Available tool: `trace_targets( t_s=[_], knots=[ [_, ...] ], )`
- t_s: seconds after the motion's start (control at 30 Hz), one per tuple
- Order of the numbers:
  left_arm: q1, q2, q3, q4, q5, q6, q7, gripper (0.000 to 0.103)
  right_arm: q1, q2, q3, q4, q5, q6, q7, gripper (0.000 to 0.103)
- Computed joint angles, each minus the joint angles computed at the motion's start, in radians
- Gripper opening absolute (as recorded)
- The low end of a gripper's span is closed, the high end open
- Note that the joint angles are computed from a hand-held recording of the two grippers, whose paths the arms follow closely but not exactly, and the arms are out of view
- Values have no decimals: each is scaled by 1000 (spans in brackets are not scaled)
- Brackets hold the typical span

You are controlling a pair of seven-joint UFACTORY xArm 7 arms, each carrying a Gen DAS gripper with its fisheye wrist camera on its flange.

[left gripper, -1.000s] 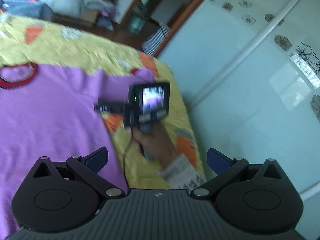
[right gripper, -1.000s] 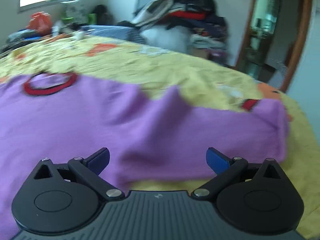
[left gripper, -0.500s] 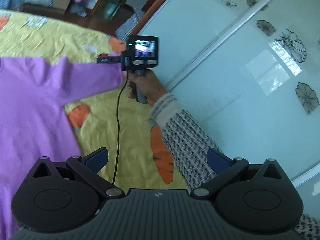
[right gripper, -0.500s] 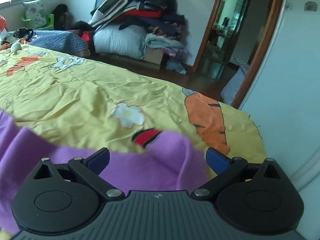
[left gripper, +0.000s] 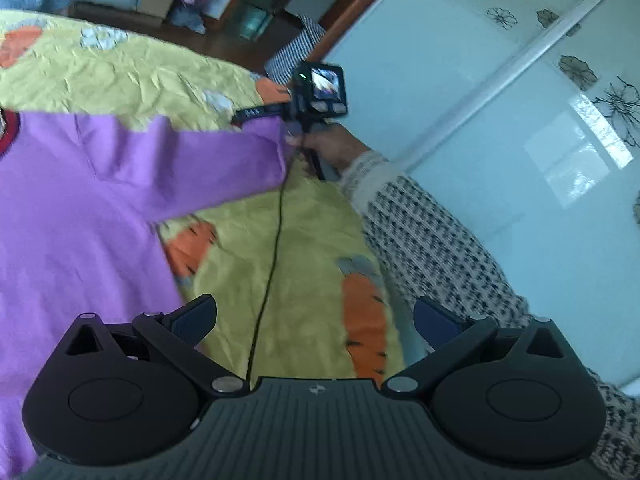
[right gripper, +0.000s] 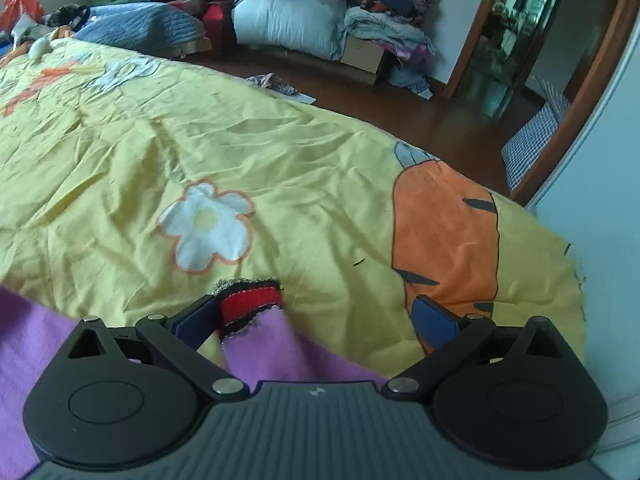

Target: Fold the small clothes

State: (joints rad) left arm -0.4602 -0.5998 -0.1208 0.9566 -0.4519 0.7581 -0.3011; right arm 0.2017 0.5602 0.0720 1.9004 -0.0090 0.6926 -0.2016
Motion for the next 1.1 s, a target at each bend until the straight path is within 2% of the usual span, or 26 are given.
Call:
trace_targets(
  t_s=[0.03, 0.07, 0.1, 0.13, 0.17, 0.23, 0.3, 0.33, 0.47, 0.63, 0.77, 0.9, 1.1],
  knots=[
    [11, 16, -3, 20, 11, 15, -18, 103, -29, 2, 31, 5, 49, 11, -27, 77],
    [14, 35, -4, 35, 14, 22, -23, 103, -64, 1, 68, 7, 115, 26, -62, 62],
    [23, 46, -14, 53, 30, 34, -35, 103, -84, -4, 86, 2, 162, 31, -81, 33],
    [50, 48, -43, 71, 74, 35, -70, 103, -79, -17, 79, -16, 168, 16, -84, 14],
    [74, 48, -72, 75, 121, 11, -93, 103, -65, -39, 63, -48, 154, -13, -79, 9],
    [117, 48, -121, 50, 221, -44, -125, 103, -46, -73, 43, -99, 131, -59, -70, 7],
    [174, 62, -166, 37, 338, -16, -193, 103, -51, -117, 48, -162, 145, -110, -74, 6],
    [187, 58, -166, 13, 365, -4, -222, 103, -47, -142, 42, -194, 141, -141, -66, 6],
    [205, -18, -95, -129, 380, 27, -284, 103, -50, -224, 19, -291, 126, -211, -30, 6],
    [323, -168, -55, -264, 482, 121, -353, 103, -76, -361, -37, -450, 75, -297, 95, 6],
    [397, -290, 4, -334, 521, 190, -347, 103, -128, -462, -78, -576, 43, -338, 225, 6],
    [450, -352, 37, -366, 533, 242, -319, 103, -187, -552, -84, -708, 127, -389, 232, 6],
    [499, -471, 49, -418, 557, 340, -275, 103, -186, -641, -103, -838, 413, -443, 98, 6]
  ],
)
